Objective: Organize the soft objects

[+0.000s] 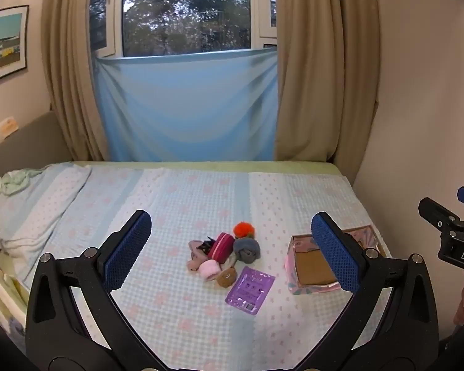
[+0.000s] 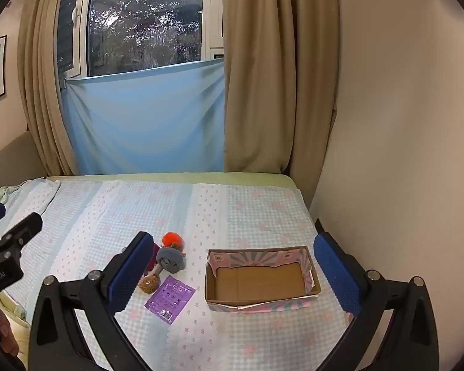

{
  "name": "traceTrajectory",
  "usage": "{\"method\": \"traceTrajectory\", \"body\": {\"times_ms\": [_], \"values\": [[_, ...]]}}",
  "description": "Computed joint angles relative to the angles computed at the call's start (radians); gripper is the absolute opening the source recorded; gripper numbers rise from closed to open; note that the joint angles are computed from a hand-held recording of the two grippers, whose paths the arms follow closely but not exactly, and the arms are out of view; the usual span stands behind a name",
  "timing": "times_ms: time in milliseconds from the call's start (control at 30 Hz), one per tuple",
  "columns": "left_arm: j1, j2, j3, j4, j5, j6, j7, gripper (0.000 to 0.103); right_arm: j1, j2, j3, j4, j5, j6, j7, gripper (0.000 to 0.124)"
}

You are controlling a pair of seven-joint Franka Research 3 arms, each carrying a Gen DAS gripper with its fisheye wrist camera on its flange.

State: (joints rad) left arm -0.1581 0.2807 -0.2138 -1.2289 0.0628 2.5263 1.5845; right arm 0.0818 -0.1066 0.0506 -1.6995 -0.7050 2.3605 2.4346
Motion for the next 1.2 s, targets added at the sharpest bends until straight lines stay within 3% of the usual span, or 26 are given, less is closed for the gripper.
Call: {"method": "traceTrajectory", "body": {"times_ms": [100,333,533,1200], "values": [[0.004,-0.004,-0.004,-0.017,-0.012,0.035,0.0,0.103,0.0,0.0,0.001,0.002,-0.001,-0.008,-0.003,0.103],[-0.029,0.062,-0.001,0.112,0.028,-0.05,-0.009,0.103,0.003,0.011,-0.003,0.019,0.009,-0.014,-0.015,0.103],[-0.003,0.012,-0.005,0.028,-0.011,0.007,-0.007,0.103,-0.006,-0.015,-0.004,-0.015,-0.012,0.008,0.007,0.103],[-0.014,0.04,-0.001,0.066,0.011,-0.018,-0.021,0.103,-0.012,-0.008,0.002,-0.001,-0.004,0.006,-0.007,0.103]]}}
